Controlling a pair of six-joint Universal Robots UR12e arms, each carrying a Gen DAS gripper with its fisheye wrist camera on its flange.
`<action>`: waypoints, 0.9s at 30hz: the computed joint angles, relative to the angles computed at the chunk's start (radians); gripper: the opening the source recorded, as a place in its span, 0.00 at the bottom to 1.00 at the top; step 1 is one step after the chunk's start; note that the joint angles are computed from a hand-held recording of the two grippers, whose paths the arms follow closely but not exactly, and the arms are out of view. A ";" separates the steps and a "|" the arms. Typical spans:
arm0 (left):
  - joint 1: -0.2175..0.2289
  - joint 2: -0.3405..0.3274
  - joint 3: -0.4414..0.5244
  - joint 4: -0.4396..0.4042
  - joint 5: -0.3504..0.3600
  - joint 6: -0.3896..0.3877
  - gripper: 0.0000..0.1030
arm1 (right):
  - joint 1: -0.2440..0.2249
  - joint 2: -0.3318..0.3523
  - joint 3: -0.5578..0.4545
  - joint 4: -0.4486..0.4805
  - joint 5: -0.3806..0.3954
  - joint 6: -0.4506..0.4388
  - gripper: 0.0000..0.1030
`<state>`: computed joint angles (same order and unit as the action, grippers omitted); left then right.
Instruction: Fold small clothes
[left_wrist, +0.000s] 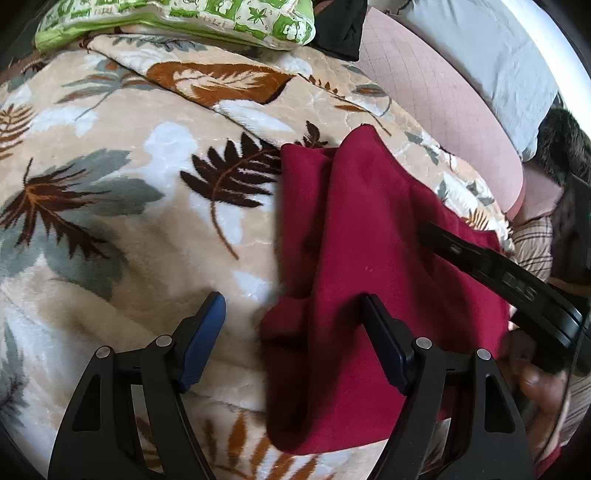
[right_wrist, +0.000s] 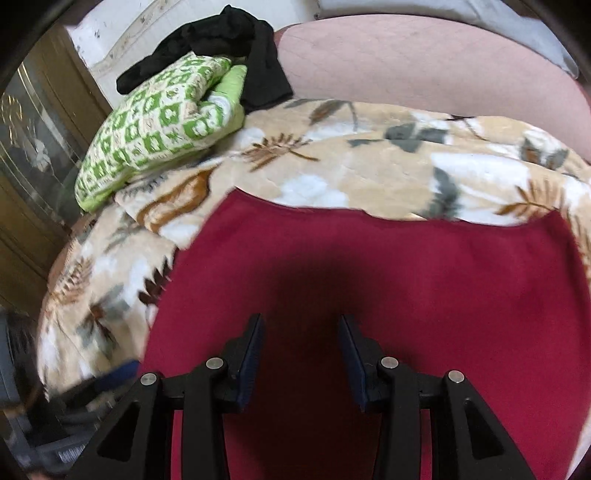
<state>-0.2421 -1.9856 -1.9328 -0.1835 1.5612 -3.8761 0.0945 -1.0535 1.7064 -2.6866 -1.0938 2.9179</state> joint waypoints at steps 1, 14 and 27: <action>0.002 0.000 0.003 -0.007 -0.007 0.000 0.74 | 0.007 0.007 -0.011 0.002 -0.005 0.003 0.39; -0.002 -0.009 0.014 -0.019 -0.006 0.020 0.78 | 0.052 0.063 -0.129 0.102 0.047 -0.006 0.40; 0.012 0.000 0.000 -0.009 -0.050 -0.001 0.78 | 0.116 0.103 -0.217 0.212 -0.038 -0.130 0.05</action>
